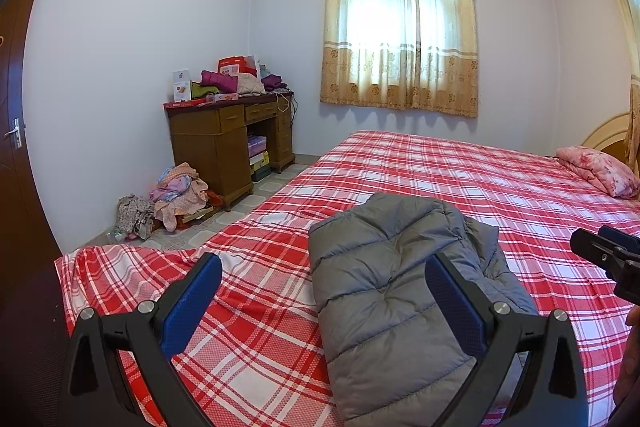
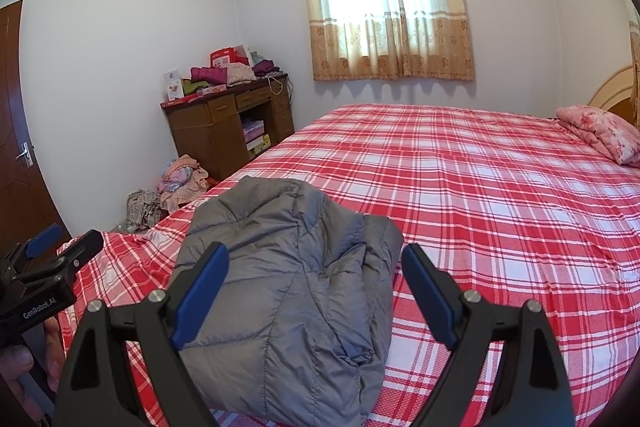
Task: Fold large clothes
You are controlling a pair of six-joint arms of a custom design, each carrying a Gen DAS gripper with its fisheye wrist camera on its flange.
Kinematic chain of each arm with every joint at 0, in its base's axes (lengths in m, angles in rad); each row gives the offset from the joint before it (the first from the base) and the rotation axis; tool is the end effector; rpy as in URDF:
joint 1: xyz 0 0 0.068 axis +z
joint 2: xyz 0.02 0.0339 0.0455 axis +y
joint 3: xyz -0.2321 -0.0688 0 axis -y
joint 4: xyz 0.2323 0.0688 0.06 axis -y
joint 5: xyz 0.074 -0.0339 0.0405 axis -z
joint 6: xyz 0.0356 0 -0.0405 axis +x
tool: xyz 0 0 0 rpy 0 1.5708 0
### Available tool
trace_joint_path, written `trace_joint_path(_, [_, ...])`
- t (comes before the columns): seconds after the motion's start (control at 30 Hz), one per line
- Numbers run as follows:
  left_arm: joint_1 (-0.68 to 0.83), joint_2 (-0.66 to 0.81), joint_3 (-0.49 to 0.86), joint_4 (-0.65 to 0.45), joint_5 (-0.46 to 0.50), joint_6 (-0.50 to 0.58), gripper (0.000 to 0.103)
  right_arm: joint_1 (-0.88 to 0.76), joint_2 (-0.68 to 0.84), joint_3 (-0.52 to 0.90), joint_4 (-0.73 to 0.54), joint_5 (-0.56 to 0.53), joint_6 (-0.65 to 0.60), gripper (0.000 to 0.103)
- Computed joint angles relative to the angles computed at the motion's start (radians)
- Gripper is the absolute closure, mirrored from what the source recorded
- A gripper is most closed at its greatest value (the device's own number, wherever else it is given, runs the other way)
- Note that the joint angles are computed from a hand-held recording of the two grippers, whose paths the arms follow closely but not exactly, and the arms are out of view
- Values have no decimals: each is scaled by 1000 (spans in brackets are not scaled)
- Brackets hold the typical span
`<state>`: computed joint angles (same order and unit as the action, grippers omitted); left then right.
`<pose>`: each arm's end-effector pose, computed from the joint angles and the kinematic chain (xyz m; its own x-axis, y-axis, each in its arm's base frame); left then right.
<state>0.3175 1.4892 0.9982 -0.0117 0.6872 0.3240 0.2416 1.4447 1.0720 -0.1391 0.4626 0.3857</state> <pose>0.3141 0.0794 0.2393 -0.3426 0.1465 -0.9280 0.4176 0.9086 -0.0108 0.3158 0.0614 0.2632 -0.3790 0.2533 -0.8900 0.3306 0.9354 0.1255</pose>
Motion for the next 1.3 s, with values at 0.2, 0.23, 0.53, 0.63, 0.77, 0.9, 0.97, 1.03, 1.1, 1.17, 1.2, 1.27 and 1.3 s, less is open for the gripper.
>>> trace_joint_path(0.2, [0, 1, -1, 1, 1, 5, 1, 5, 1, -2, 0, 0, 6, 13])
trace_joint_path(0.23, [0, 2, -1, 1, 0, 7, 1, 5, 2, -2, 0, 2, 6, 13])
trace_joint_path(0.53, [-8, 4, -13, 10, -9, 12, 1, 7, 0, -3, -1, 2, 9, 13])
trace_joint_path(0.63, [-11, 2, -16, 12, -13, 11, 1, 6, -1, -4, -2, 1, 8, 13])
trace_joint_path(0.77, [-11, 6, -9, 5, -18, 11, 1, 5, 0, -4, 1, 0, 8, 13])
trace_joint_path(0.9, [-14, 15, 5, -19, -19, 28, 1, 6, 2, -2, -2, 2, 10, 13])
trace_joint_path(0.97, [-18, 12, -2, -11, -30, 30, 1, 7, 2, -2, -3, 1, 12, 13])
trace_joint_path(1.03, [-22, 10, -6, -5, -39, 28, 1, 10, 5, 1, -7, 1, 15, 13])
trace_joint_path(1.1, [-26, 5, -16, 10, -53, 22, 1, 12, 11, 1, -3, 3, 15, 13])
trace_joint_path(1.17, [-29, 6, -16, 8, -61, 22, 1, 12, 11, 1, -4, 4, 19, 13])
trace_joint_path(1.2, [-33, 6, -17, 8, -70, 21, 1, 11, 11, 1, -4, 2, 19, 13])
trace_joint_path(1.27, [-37, 7, -16, 3, -78, 24, 1, 13, 15, 4, -5, 3, 24, 13])
trace_joint_path(1.3, [-38, 6, -18, 3, -83, 24, 1, 15, 16, 4, -5, 6, 24, 13])
